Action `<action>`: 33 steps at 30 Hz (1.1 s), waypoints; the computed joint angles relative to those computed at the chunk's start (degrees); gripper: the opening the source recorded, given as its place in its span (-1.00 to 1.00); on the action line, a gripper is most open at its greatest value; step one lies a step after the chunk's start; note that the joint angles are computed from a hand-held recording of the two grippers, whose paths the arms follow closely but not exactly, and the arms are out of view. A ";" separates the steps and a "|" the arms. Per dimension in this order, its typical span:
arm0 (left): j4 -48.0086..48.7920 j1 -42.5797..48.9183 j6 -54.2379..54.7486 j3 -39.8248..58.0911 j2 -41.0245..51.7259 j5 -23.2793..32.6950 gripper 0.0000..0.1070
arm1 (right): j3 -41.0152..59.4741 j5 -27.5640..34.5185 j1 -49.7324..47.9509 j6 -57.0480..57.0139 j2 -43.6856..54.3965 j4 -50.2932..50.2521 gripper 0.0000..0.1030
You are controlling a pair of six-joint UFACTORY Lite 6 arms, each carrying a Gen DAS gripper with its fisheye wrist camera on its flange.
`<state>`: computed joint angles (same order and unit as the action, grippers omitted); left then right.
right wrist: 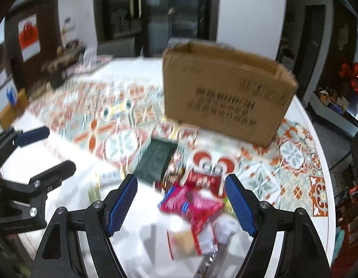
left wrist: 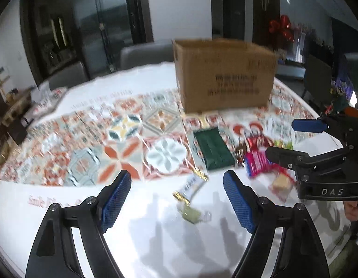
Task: Organize snacks
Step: 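Move both tools back down to the remaining snacks, then grasp small white bar with left tool while right grasps pink hawthorn packet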
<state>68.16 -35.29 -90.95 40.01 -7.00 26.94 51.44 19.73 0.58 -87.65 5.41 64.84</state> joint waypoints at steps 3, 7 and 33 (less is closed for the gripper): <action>-4.01 2.43 4.54 1.86 4.34 -3.98 0.45 | 2.81 1.20 0.49 8.47 3.68 -9.98 0.52; -10.20 5.57 11.84 4.43 9.55 -9.11 0.37 | 9.13 3.72 1.03 21.67 10.79 -25.34 0.52; -54.69 13.11 62.45 17.05 27.02 -16.41 -0.58 | 21.13 7.65 1.99 28.94 24.65 -38.23 -0.12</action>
